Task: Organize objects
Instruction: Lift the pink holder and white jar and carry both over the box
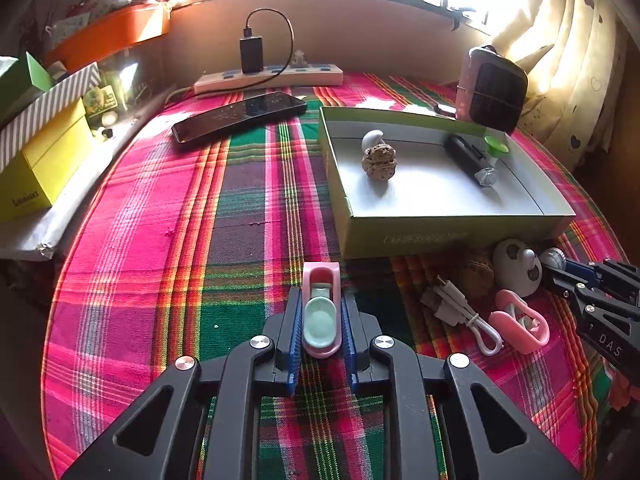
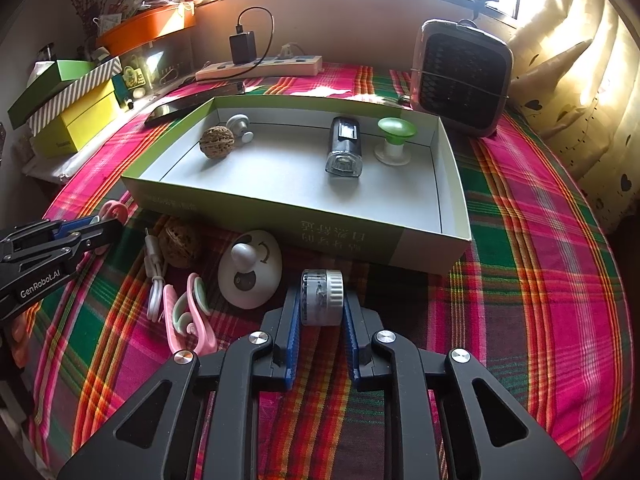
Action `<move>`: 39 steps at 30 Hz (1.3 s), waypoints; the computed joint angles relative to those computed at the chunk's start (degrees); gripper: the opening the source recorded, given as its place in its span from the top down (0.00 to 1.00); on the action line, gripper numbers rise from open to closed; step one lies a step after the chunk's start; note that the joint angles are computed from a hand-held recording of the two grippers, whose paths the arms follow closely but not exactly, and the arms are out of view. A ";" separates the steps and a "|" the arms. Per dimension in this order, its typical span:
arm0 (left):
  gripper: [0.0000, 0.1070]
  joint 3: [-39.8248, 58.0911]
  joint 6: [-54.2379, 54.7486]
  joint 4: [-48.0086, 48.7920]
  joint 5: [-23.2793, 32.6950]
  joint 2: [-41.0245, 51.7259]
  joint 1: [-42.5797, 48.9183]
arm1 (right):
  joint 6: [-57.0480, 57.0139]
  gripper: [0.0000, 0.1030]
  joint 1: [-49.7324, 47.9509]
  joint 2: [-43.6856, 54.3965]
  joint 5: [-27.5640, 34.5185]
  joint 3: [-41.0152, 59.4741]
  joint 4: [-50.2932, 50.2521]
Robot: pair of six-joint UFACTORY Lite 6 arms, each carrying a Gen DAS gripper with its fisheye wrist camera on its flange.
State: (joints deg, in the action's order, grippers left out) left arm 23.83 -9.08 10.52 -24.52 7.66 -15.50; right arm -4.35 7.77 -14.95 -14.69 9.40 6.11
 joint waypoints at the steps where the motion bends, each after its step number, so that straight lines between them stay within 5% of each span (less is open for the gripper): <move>1: 0.85 0.01 0.33 -0.30 0.04 -0.02 -0.03 | 0.17 0.81 -0.01 -0.03 0.01 -0.03 -0.13; 13: 0.85 -0.53 -1.89 1.68 -0.06 -0.57 0.43 | -0.17 0.81 0.32 -0.47 0.26 -0.28 0.82; 39: 0.85 -5.49 2.61 -6.64 3.57 -10.82 -6.01 | 17.14 0.81 -2.45 -13.05 5.66 -4.34 -17.55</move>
